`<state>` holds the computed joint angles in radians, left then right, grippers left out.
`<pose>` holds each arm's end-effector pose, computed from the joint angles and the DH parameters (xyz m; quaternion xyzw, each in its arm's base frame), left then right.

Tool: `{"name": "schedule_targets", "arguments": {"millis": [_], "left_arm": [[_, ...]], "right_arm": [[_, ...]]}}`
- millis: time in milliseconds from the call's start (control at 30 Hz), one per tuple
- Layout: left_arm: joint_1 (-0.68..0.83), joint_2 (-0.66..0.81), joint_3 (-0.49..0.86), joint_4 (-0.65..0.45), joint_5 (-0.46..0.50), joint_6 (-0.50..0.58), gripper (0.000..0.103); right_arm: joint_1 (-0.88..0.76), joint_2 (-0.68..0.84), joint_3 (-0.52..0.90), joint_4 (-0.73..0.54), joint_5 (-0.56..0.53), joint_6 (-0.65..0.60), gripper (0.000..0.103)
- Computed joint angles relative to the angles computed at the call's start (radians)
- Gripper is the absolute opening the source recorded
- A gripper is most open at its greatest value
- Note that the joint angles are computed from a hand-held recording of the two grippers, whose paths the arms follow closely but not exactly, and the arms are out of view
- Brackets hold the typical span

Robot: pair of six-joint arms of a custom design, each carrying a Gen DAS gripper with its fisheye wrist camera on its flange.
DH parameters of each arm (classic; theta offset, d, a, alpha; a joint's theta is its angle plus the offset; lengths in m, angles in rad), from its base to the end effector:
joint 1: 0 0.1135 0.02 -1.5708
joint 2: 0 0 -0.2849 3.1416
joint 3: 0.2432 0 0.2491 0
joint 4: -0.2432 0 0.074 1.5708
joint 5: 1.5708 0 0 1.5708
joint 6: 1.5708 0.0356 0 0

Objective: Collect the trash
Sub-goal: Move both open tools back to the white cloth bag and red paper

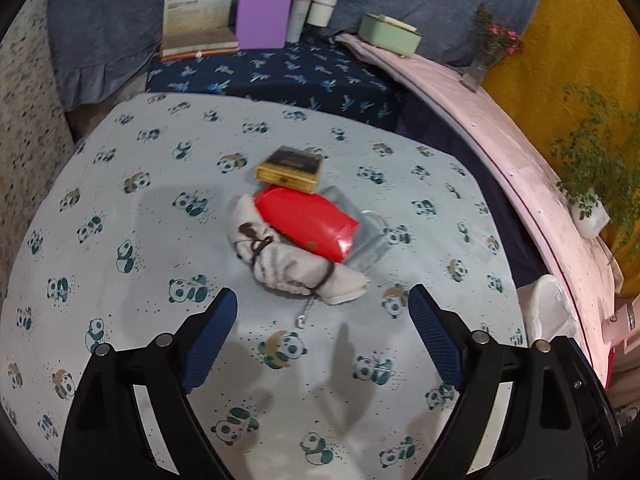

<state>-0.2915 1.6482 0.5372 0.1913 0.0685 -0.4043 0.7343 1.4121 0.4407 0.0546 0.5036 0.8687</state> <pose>0.2574 -0.0798 0.1204 -0.0424 0.9460 -0.1395 0.2894 0.1784 0.1379 0.1456 0.1414 0.9097 0.0593 0.3859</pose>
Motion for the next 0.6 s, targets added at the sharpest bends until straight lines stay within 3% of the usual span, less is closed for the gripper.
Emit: {"name": "schedule_targets", "arguments": {"millis": [300,600], "left_arm": [[0.075,0.178,0.079,0.019,0.070,-0.038,0.083],[0.096,0.365,0.247,-0.061,0.099,-0.081,0.083]], "right_arm": [[-0.053,0.166,0.044,0.122,-0.080,-0.049,0.044],[-0.139,0.317,0.092,0.232,-0.174,-0.107,0.044]]}}
